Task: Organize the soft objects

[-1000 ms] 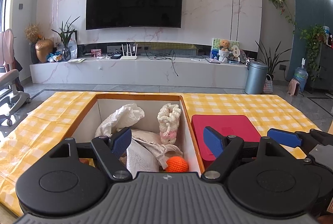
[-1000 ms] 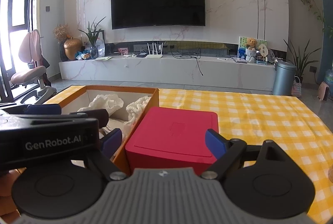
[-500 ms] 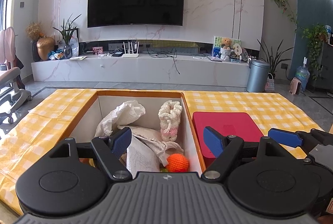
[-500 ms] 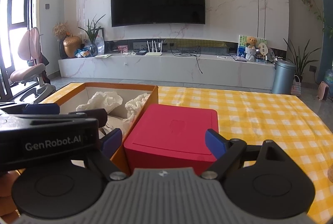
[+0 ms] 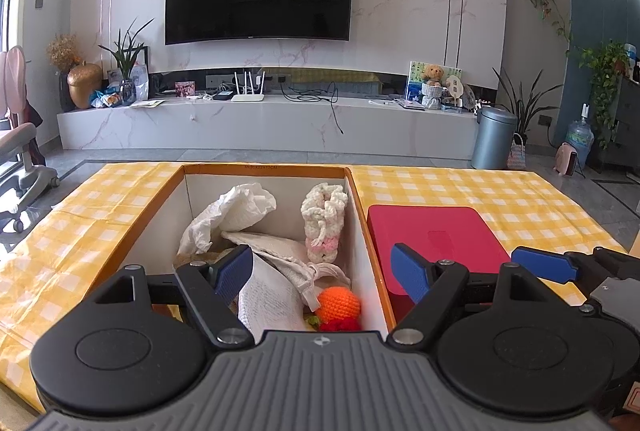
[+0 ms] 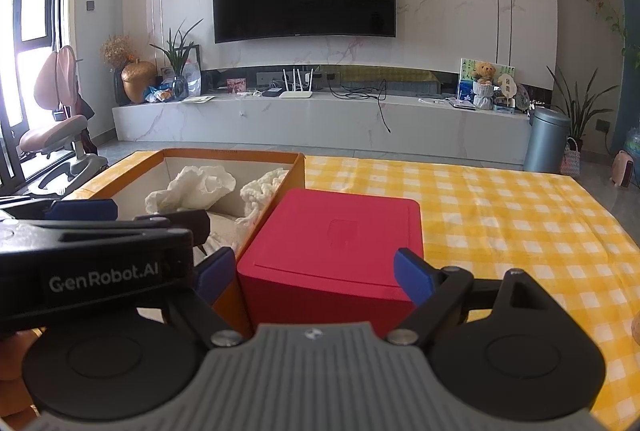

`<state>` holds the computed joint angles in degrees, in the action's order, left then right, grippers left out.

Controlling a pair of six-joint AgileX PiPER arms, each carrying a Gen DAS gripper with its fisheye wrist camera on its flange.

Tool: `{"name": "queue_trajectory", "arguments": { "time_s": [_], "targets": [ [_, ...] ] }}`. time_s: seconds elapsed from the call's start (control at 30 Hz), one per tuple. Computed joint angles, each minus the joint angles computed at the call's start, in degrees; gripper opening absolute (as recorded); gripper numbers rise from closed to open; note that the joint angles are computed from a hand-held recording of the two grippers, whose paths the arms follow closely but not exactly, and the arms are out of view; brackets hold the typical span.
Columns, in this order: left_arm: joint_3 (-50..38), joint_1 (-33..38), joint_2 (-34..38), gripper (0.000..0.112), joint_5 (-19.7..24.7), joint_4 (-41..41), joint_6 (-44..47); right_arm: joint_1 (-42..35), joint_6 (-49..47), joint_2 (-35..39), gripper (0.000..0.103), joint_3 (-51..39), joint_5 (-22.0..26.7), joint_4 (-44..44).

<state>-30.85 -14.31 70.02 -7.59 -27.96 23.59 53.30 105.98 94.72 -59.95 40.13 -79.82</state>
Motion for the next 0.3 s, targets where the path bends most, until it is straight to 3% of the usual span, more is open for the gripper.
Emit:
{"name": "queue_trajectory", "arguments": {
  "time_s": [0.13, 0.3],
  "targets": [
    [-0.03, 0.24, 0.01, 0.092, 0.31, 3.87, -3.81, -0.03, -0.35, 0.06, 0.085, -0.21, -0.14, 0.24],
    [-0.07, -0.01, 0.16, 0.092, 0.28, 0.72, -0.79, 0.04, -0.77, 0.25, 0.085, -0.33, -0.11, 0.66]
  ]
}}
